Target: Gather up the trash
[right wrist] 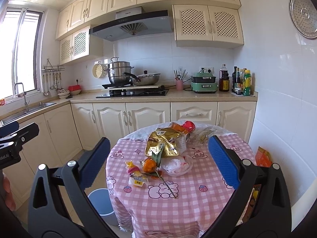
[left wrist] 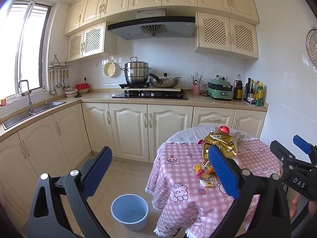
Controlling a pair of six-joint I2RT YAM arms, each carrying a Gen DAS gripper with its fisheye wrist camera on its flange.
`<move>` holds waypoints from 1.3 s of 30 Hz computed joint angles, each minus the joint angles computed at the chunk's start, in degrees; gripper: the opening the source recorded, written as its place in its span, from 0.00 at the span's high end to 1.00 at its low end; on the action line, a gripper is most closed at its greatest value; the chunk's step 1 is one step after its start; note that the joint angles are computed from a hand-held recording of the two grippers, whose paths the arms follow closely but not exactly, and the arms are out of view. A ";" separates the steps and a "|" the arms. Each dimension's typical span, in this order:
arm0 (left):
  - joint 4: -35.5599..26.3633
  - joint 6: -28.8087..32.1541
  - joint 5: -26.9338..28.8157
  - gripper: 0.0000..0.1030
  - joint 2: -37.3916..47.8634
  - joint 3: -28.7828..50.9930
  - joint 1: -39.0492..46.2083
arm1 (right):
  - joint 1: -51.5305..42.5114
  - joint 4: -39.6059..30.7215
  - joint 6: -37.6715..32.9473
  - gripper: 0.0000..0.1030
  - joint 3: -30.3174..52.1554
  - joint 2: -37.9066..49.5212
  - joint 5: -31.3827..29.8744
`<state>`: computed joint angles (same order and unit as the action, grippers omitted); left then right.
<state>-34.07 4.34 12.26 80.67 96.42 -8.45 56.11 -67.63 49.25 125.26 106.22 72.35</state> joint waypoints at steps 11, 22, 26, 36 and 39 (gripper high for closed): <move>-0.64 0.15 -0.83 0.07 1.12 1.38 -0.53 | -0.83 2.28 -1.64 0.06 -1.16 -0.66 -1.16; -1.24 0.49 -1.44 0.07 3.11 3.16 -1.05 | -2.37 4.52 -3.35 0.06 -2.57 -1.29 -3.03; -1.55 0.50 -1.66 0.07 3.69 3.76 -1.21 | -2.97 5.70 -4.18 0.06 -3.48 -1.76 -3.84; -2.35 0.71 -2.20 0.07 5.31 5.40 -1.66 | -4.08 6.91 -4.71 0.06 -4.87 -2.43 -5.34; -2.39 0.73 -2.44 0.07 5.88 5.72 -1.88 | -4.59 7.50 -4.98 0.06 -5.80 -2.77 -5.82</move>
<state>-36.46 5.08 9.82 86.55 102.14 -10.33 51.52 -60.12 44.27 119.46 103.45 66.53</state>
